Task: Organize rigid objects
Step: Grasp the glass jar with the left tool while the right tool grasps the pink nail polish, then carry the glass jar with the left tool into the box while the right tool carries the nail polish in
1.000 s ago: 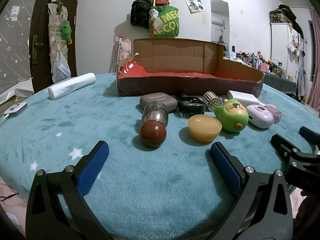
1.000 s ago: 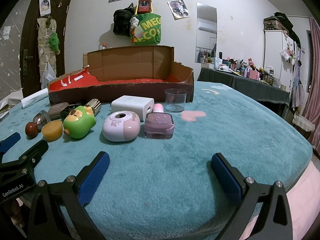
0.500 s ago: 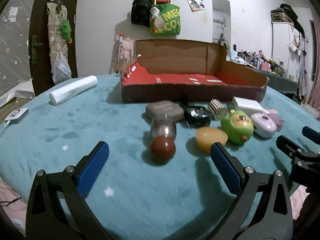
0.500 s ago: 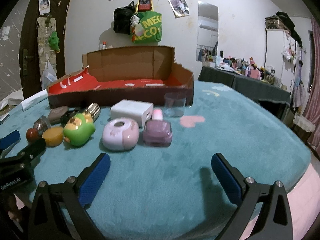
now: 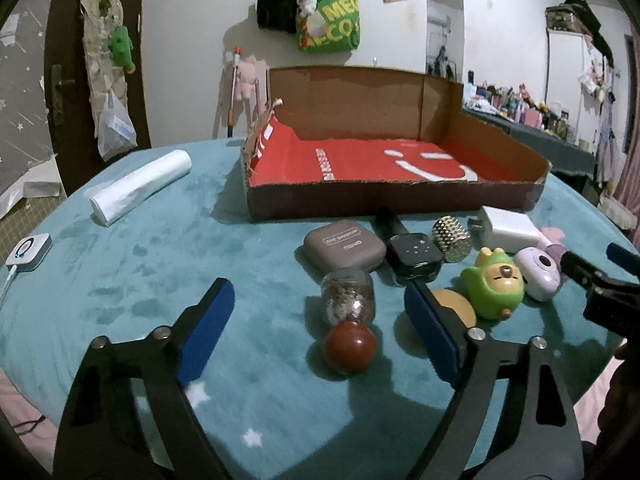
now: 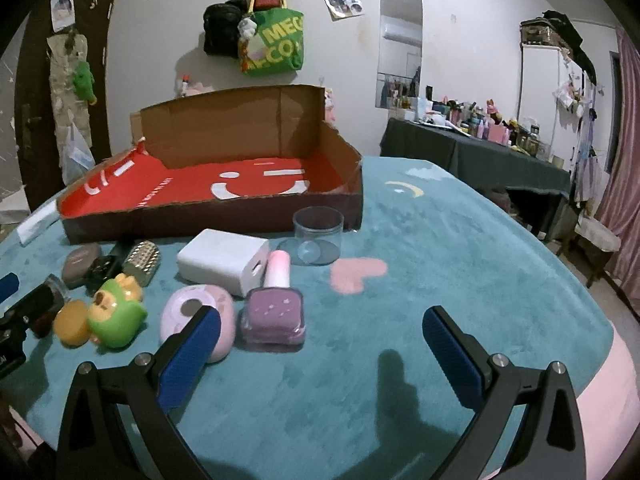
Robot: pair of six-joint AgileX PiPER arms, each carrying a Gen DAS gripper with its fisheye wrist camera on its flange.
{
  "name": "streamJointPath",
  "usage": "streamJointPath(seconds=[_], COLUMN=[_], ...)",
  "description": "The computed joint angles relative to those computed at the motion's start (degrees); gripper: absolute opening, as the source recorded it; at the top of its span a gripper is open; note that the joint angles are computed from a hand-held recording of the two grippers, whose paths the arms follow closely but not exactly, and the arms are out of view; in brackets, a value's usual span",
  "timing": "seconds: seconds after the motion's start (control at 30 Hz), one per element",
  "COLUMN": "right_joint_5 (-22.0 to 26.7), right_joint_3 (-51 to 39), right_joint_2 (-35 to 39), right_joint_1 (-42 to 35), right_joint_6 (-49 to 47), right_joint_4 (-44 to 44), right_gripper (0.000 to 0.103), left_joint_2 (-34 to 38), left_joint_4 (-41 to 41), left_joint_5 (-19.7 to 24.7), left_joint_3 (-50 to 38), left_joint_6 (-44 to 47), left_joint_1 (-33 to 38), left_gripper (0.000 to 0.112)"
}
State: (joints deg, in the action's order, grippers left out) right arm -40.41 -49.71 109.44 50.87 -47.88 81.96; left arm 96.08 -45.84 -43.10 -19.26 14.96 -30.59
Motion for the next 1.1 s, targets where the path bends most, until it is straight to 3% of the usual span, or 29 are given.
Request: streamJointPath(seconds=[0.17, 0.4, 0.5, 0.53, 0.63, 0.9, 1.1], right_joint_5=[2.12, 8.47, 17.64, 19.71, 18.39, 19.55, 19.95], right_joint_3=[-2.86, -4.47, -3.37, -3.84, -3.75, -1.71, -3.86], right_joint_2=[1.02, 1.23, 0.01, 0.49, 0.82, -1.88, -3.55], right_joint_1=[-2.02, -5.54, -9.14, -9.52, -8.00, -8.71, -8.93], right_joint_6=[-7.33, -10.55, -4.47, -3.57, -5.37, 1.17, -5.09], right_joint_4=[4.46, 5.29, -2.97, -4.25, -4.93, -10.77, -6.33], right_gripper=[0.103, 0.098, 0.068, 0.040, 0.038, 0.038, 0.038], left_joint_2=[-0.48, 1.40, 1.76, 1.40, 0.59, -2.08, -5.04], left_joint_4=[1.59, 6.99, 7.95, 10.08, 11.90, 14.84, 14.12], left_joint_5=[5.74, 13.58, 16.33, 16.97, 19.28, 21.08, 23.61], left_joint_3=[-2.49, -6.30, -7.72, -7.69, -8.19, -7.94, -9.24], left_joint_6=[2.62, 2.04, 3.06, 1.72, 0.63, -1.06, 1.18], left_joint_1=[3.28, 7.45, 8.36, 8.68, 9.66, 11.08, 12.29], left_gripper=[0.079, 0.054, 0.037, 0.030, 0.030, 0.030, 0.029])
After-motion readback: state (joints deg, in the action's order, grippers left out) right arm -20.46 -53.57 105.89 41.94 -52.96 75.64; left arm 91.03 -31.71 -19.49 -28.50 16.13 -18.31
